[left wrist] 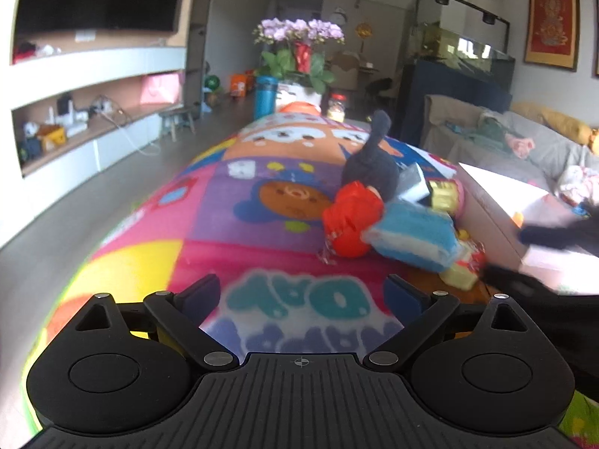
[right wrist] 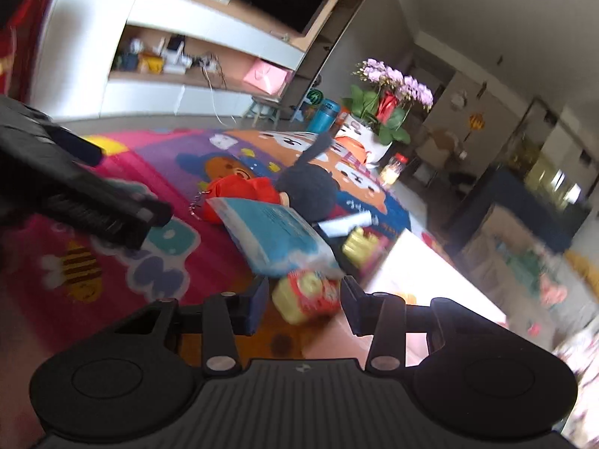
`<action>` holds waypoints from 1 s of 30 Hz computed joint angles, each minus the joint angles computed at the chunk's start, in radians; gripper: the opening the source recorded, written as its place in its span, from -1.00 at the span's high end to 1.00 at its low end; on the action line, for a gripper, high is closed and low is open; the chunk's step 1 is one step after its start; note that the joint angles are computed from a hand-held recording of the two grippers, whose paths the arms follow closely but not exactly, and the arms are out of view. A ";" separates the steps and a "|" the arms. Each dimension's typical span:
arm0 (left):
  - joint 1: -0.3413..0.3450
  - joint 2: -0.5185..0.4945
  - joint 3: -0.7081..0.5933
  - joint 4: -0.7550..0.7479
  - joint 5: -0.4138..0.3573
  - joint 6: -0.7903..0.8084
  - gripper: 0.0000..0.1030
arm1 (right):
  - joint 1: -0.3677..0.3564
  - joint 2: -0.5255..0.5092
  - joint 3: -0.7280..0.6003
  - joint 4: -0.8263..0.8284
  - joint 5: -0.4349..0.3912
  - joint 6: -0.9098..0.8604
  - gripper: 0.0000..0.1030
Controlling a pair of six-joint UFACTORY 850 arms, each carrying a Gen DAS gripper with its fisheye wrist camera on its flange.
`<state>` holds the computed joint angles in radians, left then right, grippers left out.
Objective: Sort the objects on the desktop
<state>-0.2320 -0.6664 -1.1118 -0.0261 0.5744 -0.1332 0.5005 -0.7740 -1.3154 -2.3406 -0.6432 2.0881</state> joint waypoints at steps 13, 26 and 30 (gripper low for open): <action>0.012 0.003 0.027 0.070 0.065 -0.117 -0.95 | 0.016 -0.162 -0.236 0.364 0.016 -0.324 0.37; -0.019 0.012 0.020 0.161 0.052 -0.036 -0.95 | -0.034 0.136 0.178 -0.110 0.151 0.236 0.72; -0.043 -0.014 -0.047 0.401 -0.013 -0.144 -0.41 | -0.070 0.199 0.301 -0.184 0.037 0.465 0.21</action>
